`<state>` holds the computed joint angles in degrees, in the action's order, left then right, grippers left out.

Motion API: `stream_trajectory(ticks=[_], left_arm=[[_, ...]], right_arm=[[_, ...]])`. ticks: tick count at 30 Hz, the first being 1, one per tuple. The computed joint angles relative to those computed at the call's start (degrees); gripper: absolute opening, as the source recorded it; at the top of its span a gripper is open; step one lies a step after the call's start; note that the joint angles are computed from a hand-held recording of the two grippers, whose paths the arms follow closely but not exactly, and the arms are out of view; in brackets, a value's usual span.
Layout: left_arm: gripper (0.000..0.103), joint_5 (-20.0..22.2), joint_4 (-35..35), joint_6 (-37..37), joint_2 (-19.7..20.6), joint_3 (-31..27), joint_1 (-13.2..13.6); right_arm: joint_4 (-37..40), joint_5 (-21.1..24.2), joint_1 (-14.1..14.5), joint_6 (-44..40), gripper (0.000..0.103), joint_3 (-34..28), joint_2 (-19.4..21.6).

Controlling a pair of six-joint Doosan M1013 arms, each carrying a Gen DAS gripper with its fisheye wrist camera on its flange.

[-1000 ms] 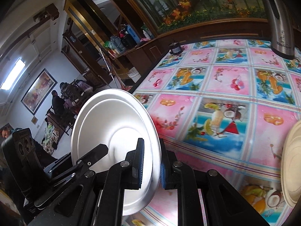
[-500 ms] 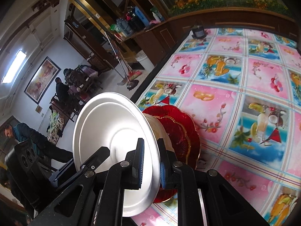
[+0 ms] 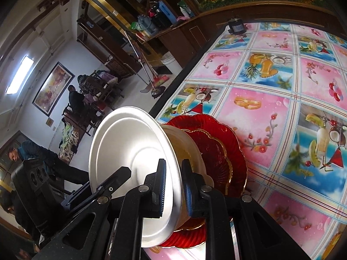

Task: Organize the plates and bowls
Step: 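Lower the white foam bowl into the beige bowl with the left tool and release, then grasp another beige ribbed bowl rim with the right tool and lift it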

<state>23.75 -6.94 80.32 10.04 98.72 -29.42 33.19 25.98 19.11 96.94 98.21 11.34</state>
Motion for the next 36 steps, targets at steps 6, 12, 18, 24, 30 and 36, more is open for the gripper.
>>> stream_trajectory(ticks=[6, 12, 18, 24, 30, 36], left_arm=[[0.024, -0.40, -2.96, 1.77, -0.05, 0.26, 0.64], [0.065, -2.66, -4.38, 2.66, -0.55, 0.82, 0.84], [0.066, -4.46, -7.63, 5.07, -1.17, 1.39, 1.21], [0.066, -5.97, -3.12, 1.58, -2.12, 2.03, -0.20], [0.070, -8.33, 11.06, -7.97, -3.42, 3.30, -3.70], [0.075, -10.21, 21.97, -12.75, -4.32, 4.51, -8.56]], right_arm=[[-0.85, -2.27, 0.63, -1.33, 0.034, 0.35, -0.60], [0.22, -4.10, 0.53, -2.66, 0.035, 1.22, -1.37], [2.89, -4.85, -0.01, -4.69, 0.035, 2.36, -2.23], [4.98, -6.29, -0.99, -5.68, 0.035, 4.50, -3.85], [5.03, -7.96, -2.39, -4.11, 0.035, 7.46, -5.73], [5.33, -9.64, -3.93, -2.57, 0.035, 10.39, -8.19]])
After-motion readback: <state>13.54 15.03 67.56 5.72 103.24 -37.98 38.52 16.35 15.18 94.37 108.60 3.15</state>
